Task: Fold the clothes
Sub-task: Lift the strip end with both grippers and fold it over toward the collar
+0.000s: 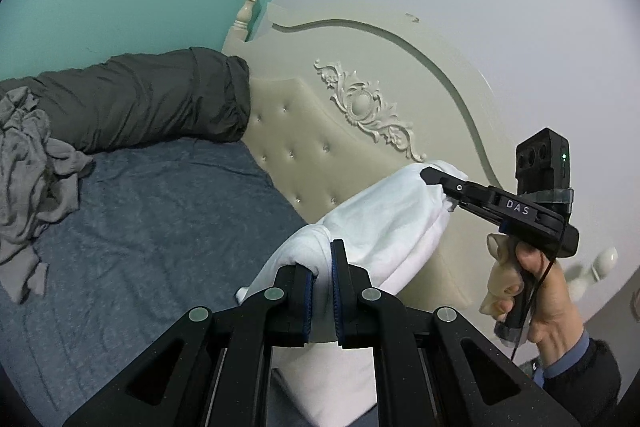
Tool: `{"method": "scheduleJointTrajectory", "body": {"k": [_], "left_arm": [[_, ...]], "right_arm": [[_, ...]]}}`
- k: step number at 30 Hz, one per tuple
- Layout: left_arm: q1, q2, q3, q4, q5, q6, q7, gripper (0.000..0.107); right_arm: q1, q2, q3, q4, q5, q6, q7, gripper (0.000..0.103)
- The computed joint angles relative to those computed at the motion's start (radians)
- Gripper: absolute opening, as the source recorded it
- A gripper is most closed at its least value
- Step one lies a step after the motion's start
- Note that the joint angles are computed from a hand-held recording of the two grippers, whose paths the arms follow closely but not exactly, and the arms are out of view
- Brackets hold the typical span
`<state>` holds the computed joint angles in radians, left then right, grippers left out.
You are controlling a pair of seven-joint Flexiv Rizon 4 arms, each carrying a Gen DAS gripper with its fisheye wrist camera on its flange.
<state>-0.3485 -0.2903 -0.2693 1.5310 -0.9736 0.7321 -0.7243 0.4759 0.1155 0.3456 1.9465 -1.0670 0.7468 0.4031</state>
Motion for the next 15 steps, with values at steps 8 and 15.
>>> {"method": "scheduleJointTrajectory", "body": {"k": [8, 15], "left_arm": [[-0.061, -0.167, -0.046, -0.21, 0.153, 0.062, -0.101, 0.008], [-0.086, -0.215, -0.08, -0.177, 0.214, 0.075, -0.114, 0.008]], "right_arm": [[-0.096, 0.073, -0.033, 0.072, -0.016, 0.05, -0.049, 0.01], [-0.154, 0.152, -0.007, 0.218, 0.053, 0.097, -0.024, 0.01]]}}
